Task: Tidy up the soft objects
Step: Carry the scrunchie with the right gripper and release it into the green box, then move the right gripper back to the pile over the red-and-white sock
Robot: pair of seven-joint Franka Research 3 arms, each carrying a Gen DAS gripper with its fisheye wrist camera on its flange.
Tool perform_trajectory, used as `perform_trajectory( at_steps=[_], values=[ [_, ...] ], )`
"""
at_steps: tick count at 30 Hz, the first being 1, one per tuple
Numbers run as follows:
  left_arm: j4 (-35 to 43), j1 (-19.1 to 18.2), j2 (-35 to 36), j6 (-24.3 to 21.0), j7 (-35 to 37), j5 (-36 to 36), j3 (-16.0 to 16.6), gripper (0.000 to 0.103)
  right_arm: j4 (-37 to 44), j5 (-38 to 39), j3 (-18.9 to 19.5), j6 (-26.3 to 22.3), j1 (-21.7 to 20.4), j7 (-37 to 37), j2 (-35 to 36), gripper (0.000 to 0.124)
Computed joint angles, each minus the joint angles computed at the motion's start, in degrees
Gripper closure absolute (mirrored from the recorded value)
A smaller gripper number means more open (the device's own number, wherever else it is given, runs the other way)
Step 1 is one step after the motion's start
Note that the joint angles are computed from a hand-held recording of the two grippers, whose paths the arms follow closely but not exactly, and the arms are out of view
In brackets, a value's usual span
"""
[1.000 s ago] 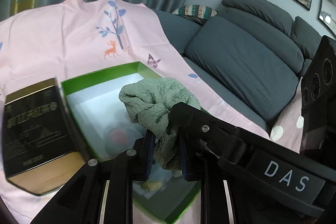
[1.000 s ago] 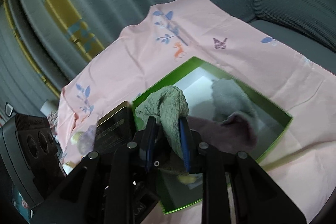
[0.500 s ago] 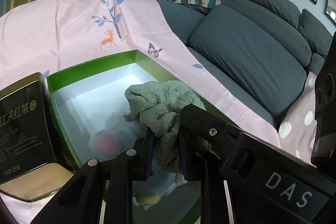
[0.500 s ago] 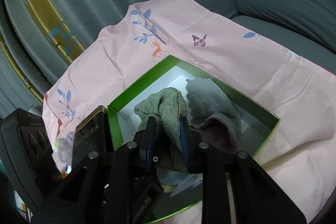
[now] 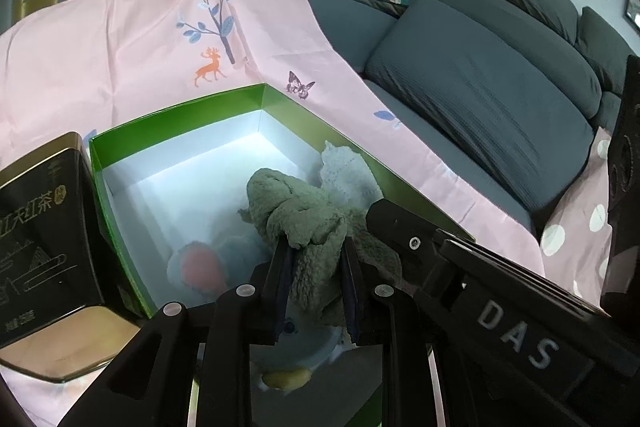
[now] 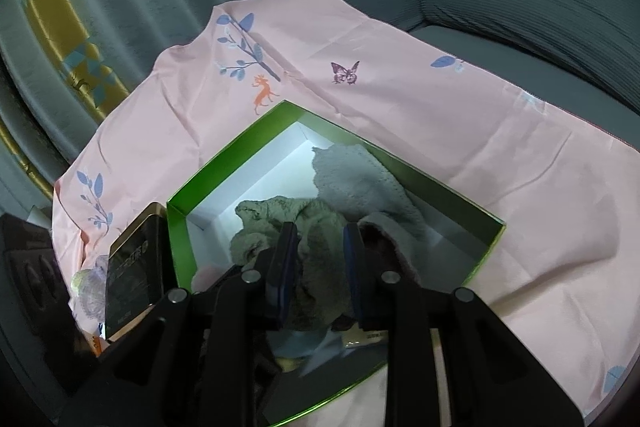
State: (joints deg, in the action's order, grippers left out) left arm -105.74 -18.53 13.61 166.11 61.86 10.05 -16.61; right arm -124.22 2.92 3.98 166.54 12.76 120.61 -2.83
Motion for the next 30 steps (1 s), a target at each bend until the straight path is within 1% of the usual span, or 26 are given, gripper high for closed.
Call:
perform_trajectory(
  at_steps=[1, 3, 4, 5, 6, 7, 8, 9, 10, 11, 12, 13, 14, 15, 17, 19, 21, 23, 24, 27, 30],
  values=[
    [-0.2, 0.2, -0.3, -0.2, 0.3, -0.4, -0.2, 0.080, -0.2, -1.7, 0.1, -0.1, -0.3, 1.4, -0.3, 0.098],
    [-1.5, 0.8, -1.8, 0.0, 1.0, -1.6, -0.6, 0.076, -0.5, -2.1, 0.1, 0.4, -0.4, 1.8, -0.7, 0.097],
    [-2.4, 0.8, -2.6, 0.5, 0.7, -1.5, -0.4, 0.069, -0.8, -1.6, 0.1, 0.7, -0.3, 1.4, -0.9, 0.095],
    [-3.4, 0.4, -3.8, 0.8, -0.4, -0.3, 0.4, 0.057, -1.0, -1.2, 0.1, 0.9, -0.3, 1.2, -1.2, 0.092],
    [-4.0, -0.2, -4.6, 0.6, -2.4, 1.7, 1.5, 0.049, -1.2, -0.8, 0.2, 1.3, -0.3, 1.0, -1.4, 0.085],
    [-4.9, -1.2, -5.7, 0.2, -6.1, 5.6, 3.1, 0.037, -1.6, -0.5, 0.3, 1.6, -0.2, 0.6, -1.8, 0.079],
    [-6.2, -1.4, -7.0, 0.6, -8.7, 8.2, 4.0, 0.032, -1.8, -0.8, 0.4, 1.7, -0.4, 0.5, -2.2, 0.076],
    [-7.4, -0.8, -8.0, 1.3, -9.1, 8.2, 3.8, 0.032, -2.2, -1.7, 0.8, 2.2, -0.6, 0.9, -2.7, 0.075],
    [-9.0, 0.1, -9.3, 2.1, -8.0, 6.4, 3.2, 0.031, -2.6, -2.8, 1.2, 2.7, -1.0, 1.8, -3.2, 0.072],
    [-10.7, 1.0, -10.8, 2.4, -6.3, 3.6, 2.7, 0.031, -2.9, -3.6, 1.7, 2.9, -1.3, 2.6, -3.6, 0.065],
    [-12.0, 1.5, -12.2, 2.4, -5.4, 2.0, 2.5, 0.030, -3.1, -4.5, 2.1, 3.1, -1.7, 3.4, -4.0, 0.060],
    [-13.4, 1.8, -13.6, 2.5, -5.5, 1.5, 2.6, 0.029, -3.4, -5.7, 2.6, 3.4, -2.1, 4.3, -4.4, 0.054],
    [-14.7, 2.1, -15.0, 2.6, -6.0, 1.9, 2.7, 0.027, -3.5, -8.0, 3.5, 3.4, -3.0, 6.1, -4.8, 0.049],
    [-16.5, 2.6, -16.9, 2.8, -7.8, 3.5, 2.9, 0.025, -3.5, -10.2, 4.3, 3.1, -3.7, 7.8, -5.1, 0.047],
    [-20.1, 3.6, -20.8, 3.0, -10.0, 5.1, 3.2, 0.016, -3.6, -13.5, 5.5, 3.0, -4.5, 9.9, -5.8, 0.041],
    [-23.1, 3.9, -24.1, 2.8, -10.4, 4.6, 3.7, 0.016, -3.8, -15.1, 6.1, 3.5, -4.6, 10.8, -6.3, 0.039],
    [-25.8, 4.7, -27.6, 0.9, -11.1, 4.5, 4.0, 0.016, -3.8, -16.1, 6.8, 3.9, -4.5, 11.4, -6.7, 0.037],
    [-28.5, 6.3, -31.4, -1.8, -13.3, 5.8, 3.5, 0.016, -3.8, -16.7, 7.3, 3.9, -4.3, 11.4, -7.1, 0.031],
    [-29.9, 7.0, -33.4, -3.2, -14.2, 6.2, 3.6, 0.016, -3.6, -17.4, 7.7, 3.7, -4.3, 11.4, -7.3, 0.031],
    [-34.9, 8.0, -39.6, -5.5, -16.0, 6.2, 4.6, 0.016, -3.5, -20.1, 9.3, 3.9, -4.9, 13.0, -8.0, 0.029],
    [-39.4, 10.2, -46.3, -10.2, -18.8, 6.9, 4.3, 0.016, -3.7, -20.0, 9.6, 4.4, -3.4, 11.4, -8.4, 0.028]
  ],
)
